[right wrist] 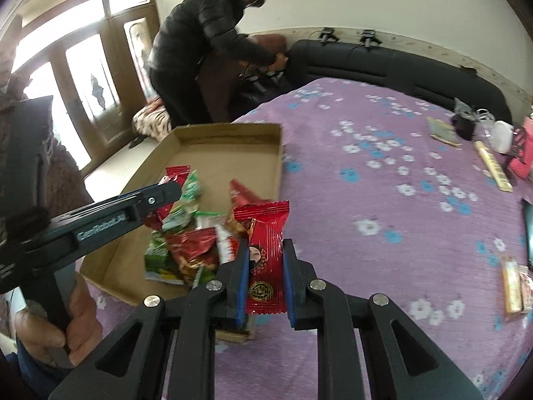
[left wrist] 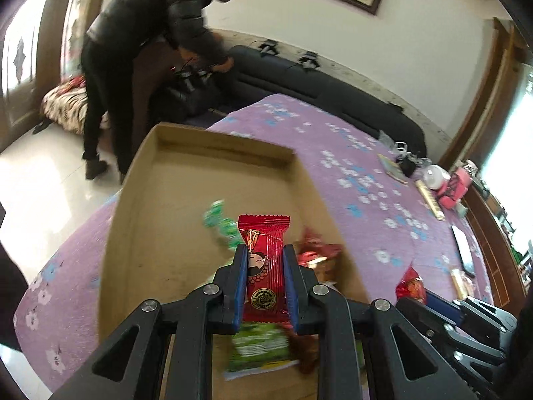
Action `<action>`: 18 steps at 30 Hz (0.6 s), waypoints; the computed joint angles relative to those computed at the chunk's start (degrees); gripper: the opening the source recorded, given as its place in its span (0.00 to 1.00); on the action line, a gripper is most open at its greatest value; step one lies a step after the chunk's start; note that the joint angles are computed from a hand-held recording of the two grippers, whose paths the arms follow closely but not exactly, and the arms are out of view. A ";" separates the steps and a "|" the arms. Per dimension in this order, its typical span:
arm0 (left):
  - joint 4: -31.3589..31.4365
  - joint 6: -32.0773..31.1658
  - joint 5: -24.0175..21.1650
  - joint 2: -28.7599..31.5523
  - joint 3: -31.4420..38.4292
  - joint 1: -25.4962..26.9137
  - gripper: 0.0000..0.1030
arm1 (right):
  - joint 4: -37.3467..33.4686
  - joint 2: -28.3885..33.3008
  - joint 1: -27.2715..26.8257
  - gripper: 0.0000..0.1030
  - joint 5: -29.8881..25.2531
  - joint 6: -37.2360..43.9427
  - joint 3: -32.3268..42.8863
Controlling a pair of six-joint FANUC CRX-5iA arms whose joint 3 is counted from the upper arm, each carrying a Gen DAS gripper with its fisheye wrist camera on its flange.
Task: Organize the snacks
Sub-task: 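Carry both red candies over the cardboard box with both tools, then lower both tools into the box and open them to release the red candies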
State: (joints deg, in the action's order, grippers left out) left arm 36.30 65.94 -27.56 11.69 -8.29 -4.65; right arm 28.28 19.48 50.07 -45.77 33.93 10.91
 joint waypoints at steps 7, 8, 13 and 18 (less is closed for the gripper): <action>-3.40 3.44 -0.36 1.30 0.67 0.51 0.20 | -5.16 3.05 0.38 0.17 -1.11 4.98 4.18; -3.77 3.65 -0.14 1.22 0.59 0.53 0.21 | -5.47 3.36 0.42 0.17 -1.14 5.28 4.48; -8.65 7.49 0.57 1.50 1.75 -0.08 0.21 | -6.84 4.54 0.27 0.17 0.19 6.61 5.27; -11.32 9.35 0.92 1.54 2.42 -0.42 0.21 | -5.05 4.74 0.34 0.17 2.75 5.37 3.98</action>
State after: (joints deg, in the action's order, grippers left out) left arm 24.97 75.29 -26.64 13.23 -5.88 -5.07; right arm 23.23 24.22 50.41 -43.01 39.30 14.89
